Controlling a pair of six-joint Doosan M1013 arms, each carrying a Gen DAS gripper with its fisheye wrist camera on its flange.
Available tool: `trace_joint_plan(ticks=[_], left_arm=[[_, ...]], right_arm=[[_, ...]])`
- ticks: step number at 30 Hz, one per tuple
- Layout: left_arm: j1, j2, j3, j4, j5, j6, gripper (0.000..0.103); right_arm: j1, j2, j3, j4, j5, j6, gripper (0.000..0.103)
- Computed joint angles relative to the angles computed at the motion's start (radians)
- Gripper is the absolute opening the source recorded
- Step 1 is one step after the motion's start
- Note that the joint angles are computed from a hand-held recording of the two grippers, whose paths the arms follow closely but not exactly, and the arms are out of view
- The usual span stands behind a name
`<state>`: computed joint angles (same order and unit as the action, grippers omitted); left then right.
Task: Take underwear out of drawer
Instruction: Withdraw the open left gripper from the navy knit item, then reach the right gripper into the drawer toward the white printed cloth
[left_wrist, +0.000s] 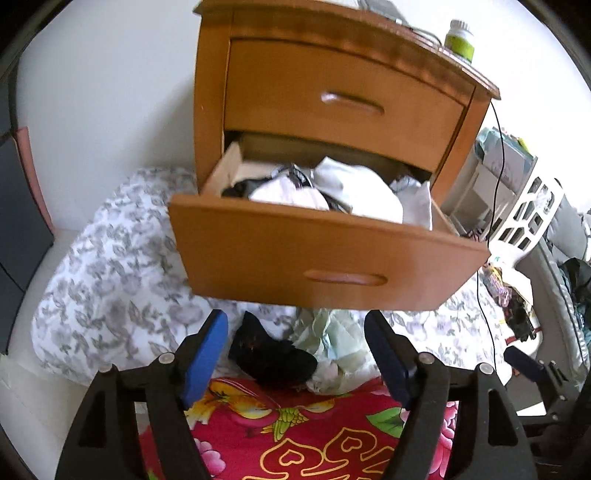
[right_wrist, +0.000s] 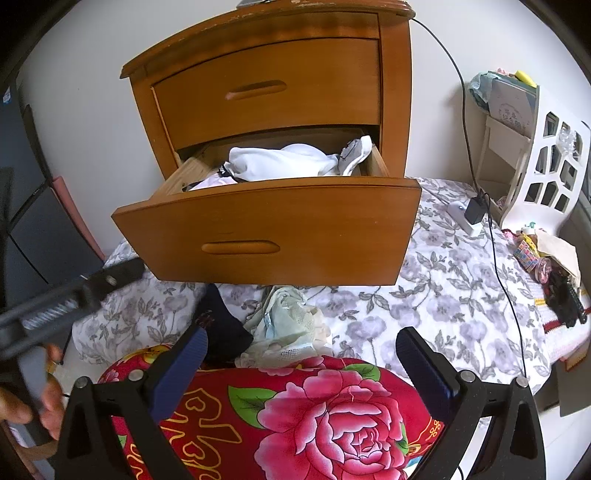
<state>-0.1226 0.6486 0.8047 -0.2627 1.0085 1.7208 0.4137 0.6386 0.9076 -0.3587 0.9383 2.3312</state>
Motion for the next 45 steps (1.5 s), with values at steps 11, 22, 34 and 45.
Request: trace_joint_plan(ticks=[11,22,34,45], left_arm=[[-0.013,-0.04,0.062,0.11,-0.131,-0.026,0.096],[-0.008,-0.047,0.066,0.126,-0.17,-0.051,0.098],[0.0,-0.014,-0.054,0.12,-0.173,-0.083,0.098],[-0.007,0.059,-0.22,0.158,-0.119,-0.097,0.098]], right_arm=[[0.003,0.006,-0.005,0.009,0.003,-0.014,0.103],[-0.001,0.006,-0.005,0.007,-0.028,-0.003,0.103],[-0.019,0.033,-0.124,-0.033,-0.031,-0.074,0.103],[-0.076,0.22,-0.552,0.096,0.246,-0.255,0.103]])
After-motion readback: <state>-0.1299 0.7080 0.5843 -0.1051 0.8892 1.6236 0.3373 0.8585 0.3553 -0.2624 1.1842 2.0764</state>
